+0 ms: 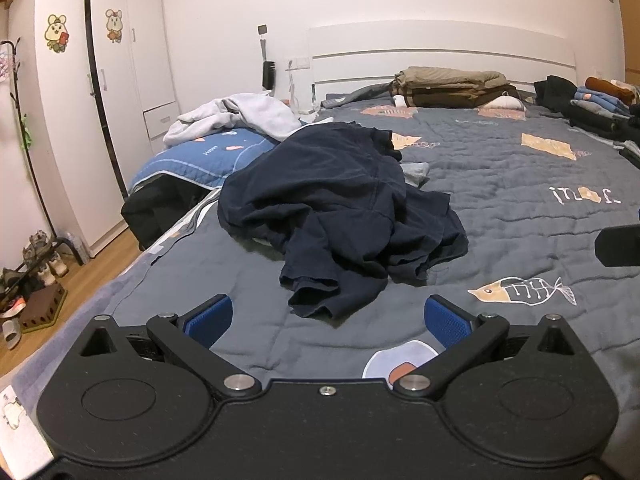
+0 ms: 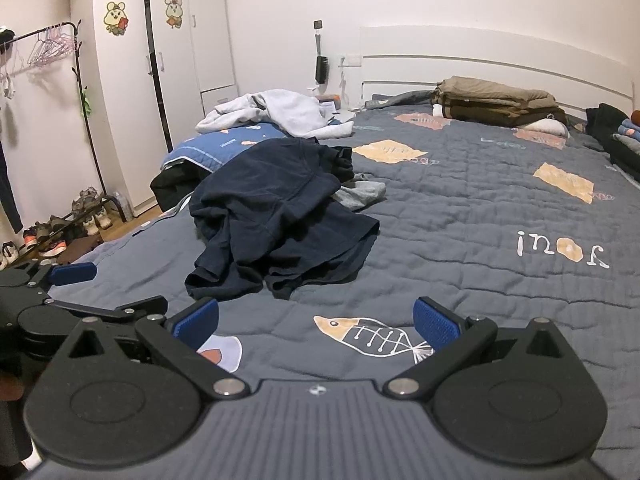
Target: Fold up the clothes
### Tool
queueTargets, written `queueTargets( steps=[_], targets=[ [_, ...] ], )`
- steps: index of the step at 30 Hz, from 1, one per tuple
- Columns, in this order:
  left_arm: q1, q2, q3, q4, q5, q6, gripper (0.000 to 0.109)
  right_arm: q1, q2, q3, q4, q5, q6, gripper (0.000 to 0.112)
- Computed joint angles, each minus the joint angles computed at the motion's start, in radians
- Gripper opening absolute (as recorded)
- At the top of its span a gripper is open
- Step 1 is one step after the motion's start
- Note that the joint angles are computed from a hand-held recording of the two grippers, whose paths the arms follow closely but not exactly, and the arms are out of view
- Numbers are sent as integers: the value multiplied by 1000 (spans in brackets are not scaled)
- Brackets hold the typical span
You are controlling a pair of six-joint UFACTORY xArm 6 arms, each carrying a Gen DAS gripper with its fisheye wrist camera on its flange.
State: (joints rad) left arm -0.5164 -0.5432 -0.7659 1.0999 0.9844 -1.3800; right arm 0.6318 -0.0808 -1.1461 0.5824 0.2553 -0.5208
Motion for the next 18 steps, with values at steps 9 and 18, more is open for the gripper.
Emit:
queueTargets(
  steps=[9, 18],
  targets=[
    [-1, 1, 1, -8, -3, -2, 103, 3, 1, 2, 2, -7, -2, 103],
    [-2, 0, 4, -14, -10, 3, 103, 3, 1, 1, 0, -2, 0, 103]
  ],
)
